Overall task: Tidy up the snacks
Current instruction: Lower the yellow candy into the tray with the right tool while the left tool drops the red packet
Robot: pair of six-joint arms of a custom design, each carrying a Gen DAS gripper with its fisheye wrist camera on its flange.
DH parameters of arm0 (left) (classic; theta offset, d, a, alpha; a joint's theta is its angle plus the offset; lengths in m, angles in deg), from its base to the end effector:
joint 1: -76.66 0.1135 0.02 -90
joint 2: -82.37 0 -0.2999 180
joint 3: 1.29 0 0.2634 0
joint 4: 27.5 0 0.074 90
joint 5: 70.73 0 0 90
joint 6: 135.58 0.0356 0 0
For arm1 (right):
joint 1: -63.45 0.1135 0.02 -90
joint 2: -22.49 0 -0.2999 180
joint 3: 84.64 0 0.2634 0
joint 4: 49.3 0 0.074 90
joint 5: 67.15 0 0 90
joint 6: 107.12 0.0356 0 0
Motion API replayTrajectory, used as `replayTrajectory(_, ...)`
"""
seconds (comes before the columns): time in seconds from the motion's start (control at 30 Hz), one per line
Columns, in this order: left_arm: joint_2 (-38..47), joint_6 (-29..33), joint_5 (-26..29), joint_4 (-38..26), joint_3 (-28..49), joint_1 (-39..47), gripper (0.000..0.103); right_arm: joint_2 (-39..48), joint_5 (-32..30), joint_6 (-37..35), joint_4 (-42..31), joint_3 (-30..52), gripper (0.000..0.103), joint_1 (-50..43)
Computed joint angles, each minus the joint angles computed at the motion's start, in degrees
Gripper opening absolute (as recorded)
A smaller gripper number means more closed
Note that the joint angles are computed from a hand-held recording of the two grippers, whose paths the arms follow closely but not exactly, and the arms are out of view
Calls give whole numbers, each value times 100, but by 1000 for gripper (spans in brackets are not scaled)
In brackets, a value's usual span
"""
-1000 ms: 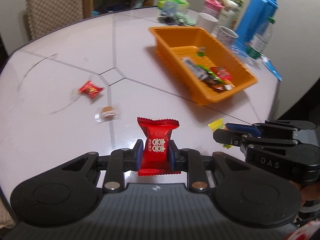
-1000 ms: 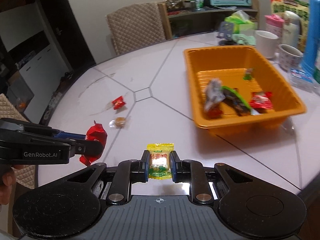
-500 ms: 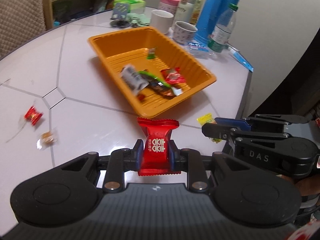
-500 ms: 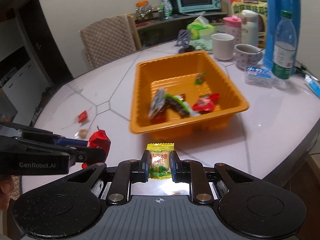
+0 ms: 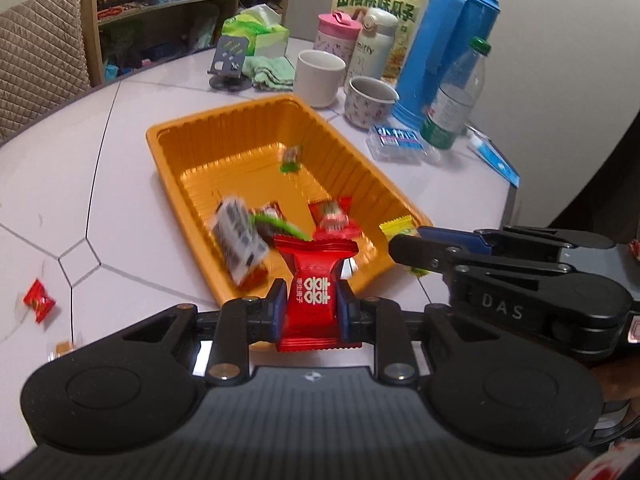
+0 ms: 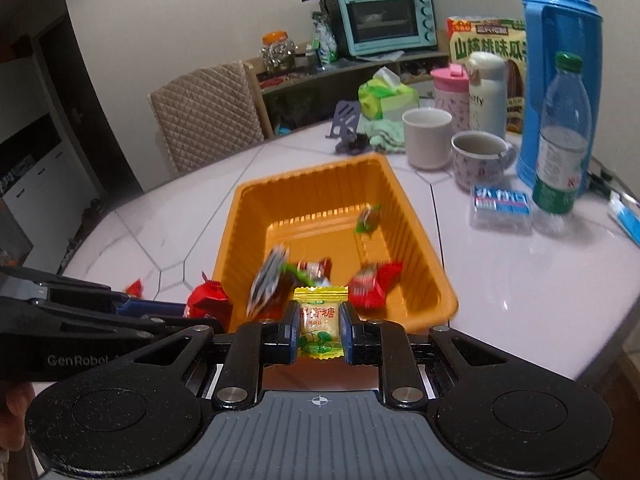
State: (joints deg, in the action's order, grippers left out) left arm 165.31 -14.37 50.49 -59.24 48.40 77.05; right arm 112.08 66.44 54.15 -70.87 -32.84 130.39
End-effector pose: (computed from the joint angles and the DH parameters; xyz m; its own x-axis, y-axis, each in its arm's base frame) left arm 0.2477 -0.0168 0.1721 -0.6645 0.4386 -0.6050 0.6520 0.7359 -0.1827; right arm 0.1310 0.2451 0.1661 -0.6090 0.3207 -0.7255 0.1494 0.9446 0.2922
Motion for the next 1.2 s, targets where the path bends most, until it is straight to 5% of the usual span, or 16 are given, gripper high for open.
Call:
replayTrajectory(0.63, 1733, -1795, -1167, 1439, 1276, -1053, 23, 838, -1862, -2709, 3630, -708, 21, -2478)
replayTrajectory(1.2, 2833, -2015, -1569, 1493, 2318, -1147, 23, 1683, -2775, -3281, 3688, 113, 21, -3428)
